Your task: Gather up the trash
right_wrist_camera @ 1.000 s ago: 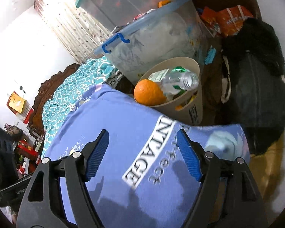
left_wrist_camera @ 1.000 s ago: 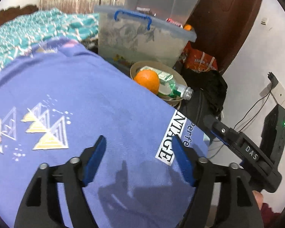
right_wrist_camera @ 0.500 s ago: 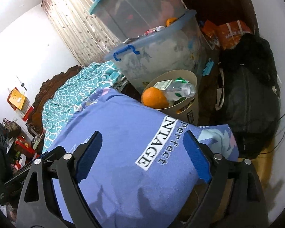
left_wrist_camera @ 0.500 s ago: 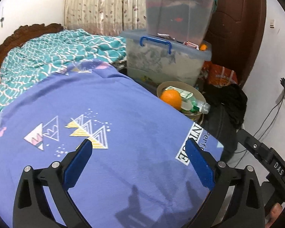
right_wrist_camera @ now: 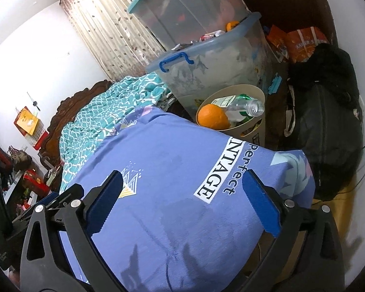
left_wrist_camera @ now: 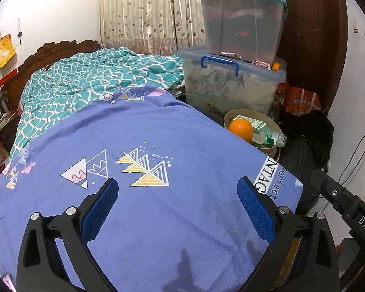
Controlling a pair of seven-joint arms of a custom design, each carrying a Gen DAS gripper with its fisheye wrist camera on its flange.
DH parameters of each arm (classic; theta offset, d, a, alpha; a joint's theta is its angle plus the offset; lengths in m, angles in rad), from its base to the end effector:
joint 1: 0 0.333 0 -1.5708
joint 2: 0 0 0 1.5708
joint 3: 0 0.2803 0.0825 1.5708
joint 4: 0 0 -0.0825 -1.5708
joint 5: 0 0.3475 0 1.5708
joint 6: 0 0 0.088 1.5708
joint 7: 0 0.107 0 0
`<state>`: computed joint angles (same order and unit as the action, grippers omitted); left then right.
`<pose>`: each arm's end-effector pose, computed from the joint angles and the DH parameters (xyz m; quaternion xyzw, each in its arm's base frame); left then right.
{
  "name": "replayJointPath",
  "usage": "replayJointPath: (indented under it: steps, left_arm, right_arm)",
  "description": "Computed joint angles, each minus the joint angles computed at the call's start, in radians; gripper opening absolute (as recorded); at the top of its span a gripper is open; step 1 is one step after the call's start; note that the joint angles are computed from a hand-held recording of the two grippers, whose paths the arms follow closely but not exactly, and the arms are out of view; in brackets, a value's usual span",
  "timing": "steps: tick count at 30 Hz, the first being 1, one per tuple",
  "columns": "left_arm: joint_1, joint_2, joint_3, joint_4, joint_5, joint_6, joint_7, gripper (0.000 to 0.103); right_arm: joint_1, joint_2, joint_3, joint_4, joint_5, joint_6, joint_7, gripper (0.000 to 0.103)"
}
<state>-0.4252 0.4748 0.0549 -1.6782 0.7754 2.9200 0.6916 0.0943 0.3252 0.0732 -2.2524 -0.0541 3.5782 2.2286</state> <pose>0.6018 -0.2863 0.3909 -0.5761 0.7068 -0.3030 0.2769 0.5521 0.0979 0.3395 -0.4679 0.7419 -0.1678 0.4500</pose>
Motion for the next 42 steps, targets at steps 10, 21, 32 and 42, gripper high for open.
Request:
replayJointPath:
  steps: [10,21,32,42]
  left_arm:
    - [-0.014,-0.054,0.028,-0.063,0.142,0.003,-0.144,0.094]
    - [0.038,-0.101,-0.012,-0.121,0.237,0.006,-0.237,0.094]
    - [0.052,-0.106,-0.033,-0.124,0.285,-0.012,-0.268,0.094]
    - [0.064,-0.094,-0.044,-0.118,0.246,-0.018,-0.231,0.094]
  right_arm:
    - [0.066,-0.023,-0.026,-0.026,0.072,0.027,-0.057,0.099]
    - [0.079,-0.026,-0.023,-0.037,0.096,0.033,-0.071,0.099]
    - [0.132,-0.033,-0.045,-0.044,0.193,0.043,-0.138,0.099]
    - [0.118,-0.032,-0.034,-0.038,0.183,0.016,-0.127,0.099]
